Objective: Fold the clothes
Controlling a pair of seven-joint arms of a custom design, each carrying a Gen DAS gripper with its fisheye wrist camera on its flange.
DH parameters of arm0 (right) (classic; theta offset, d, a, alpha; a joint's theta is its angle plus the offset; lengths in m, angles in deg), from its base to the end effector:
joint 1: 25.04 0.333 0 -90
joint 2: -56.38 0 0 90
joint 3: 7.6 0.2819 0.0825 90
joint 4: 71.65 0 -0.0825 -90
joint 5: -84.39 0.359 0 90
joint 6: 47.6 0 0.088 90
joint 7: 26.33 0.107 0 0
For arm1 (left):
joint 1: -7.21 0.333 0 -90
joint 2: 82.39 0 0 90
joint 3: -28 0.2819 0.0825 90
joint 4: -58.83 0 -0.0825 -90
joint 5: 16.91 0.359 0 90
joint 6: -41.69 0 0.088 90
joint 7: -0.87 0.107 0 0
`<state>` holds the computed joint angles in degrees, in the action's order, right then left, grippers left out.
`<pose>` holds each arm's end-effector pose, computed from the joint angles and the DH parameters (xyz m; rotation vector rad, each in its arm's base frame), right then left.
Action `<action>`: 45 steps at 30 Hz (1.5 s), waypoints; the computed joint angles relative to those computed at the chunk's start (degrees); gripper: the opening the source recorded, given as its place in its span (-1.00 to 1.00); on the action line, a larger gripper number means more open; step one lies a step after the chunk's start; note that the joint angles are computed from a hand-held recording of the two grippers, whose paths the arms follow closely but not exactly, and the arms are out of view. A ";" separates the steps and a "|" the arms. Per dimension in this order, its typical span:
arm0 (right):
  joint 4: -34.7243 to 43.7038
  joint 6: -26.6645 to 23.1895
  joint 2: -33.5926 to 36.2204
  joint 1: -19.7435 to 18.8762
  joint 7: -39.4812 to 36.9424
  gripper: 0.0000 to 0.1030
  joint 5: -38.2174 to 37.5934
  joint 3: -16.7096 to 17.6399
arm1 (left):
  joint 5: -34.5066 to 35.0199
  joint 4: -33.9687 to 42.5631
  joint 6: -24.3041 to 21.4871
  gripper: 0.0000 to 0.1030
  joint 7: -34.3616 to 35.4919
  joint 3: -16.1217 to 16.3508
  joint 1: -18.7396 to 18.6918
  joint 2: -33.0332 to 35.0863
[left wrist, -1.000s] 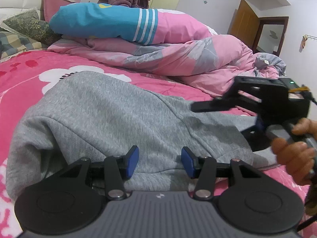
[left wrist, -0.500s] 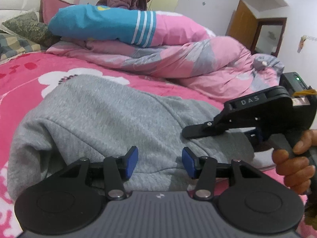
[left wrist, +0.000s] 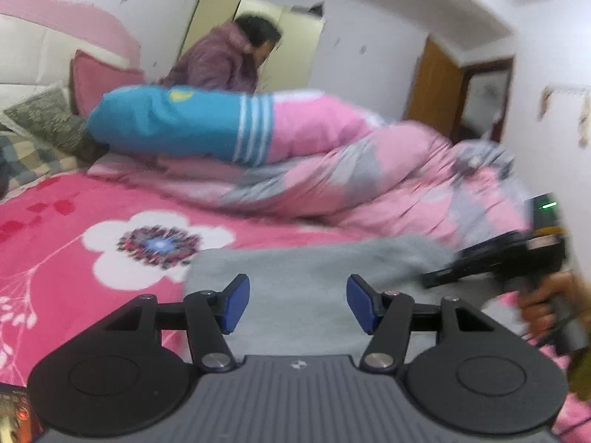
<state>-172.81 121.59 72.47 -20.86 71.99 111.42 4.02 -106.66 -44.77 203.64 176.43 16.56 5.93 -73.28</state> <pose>0.6358 0.1343 0.4885 -1.2872 1.7956 -0.2314 0.6052 -0.0783 0.4864 -1.3222 1.8650 -1.4614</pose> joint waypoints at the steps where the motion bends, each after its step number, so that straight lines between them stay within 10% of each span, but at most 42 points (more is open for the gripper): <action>1: -0.69 -0.10 -0.47 -0.68 -0.35 -0.62 0.26 -0.28 | 2.78 1.25 2.21 0.12 -1.90 -0.11 -0.85 1.41; 8: -2.92 -4.79 -3.28 -6.93 -9.67 -0.63 7.67 -2.11 | 22.33 3.44 8.96 0.11 -17.30 -1.69 -2.76 6.56; 22: -6.15 -12.51 -6.75 -10.71 -25.12 -0.62 17.84 -9.92 | 40.15 5.68 6.66 0.11 -29.11 -6.03 -1.13 10.89; 45: -9.08 -15.82 -5.98 -13.32 -30.98 -0.35 32.74 -12.64 | 49.35 10.30 -2.00 0.11 -40.11 -6.63 -0.65 14.49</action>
<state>-181.88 105.76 66.49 -34.19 41.01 144.16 -8.62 -57.31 -34.48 201.64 136.33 9.93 5.28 -58.79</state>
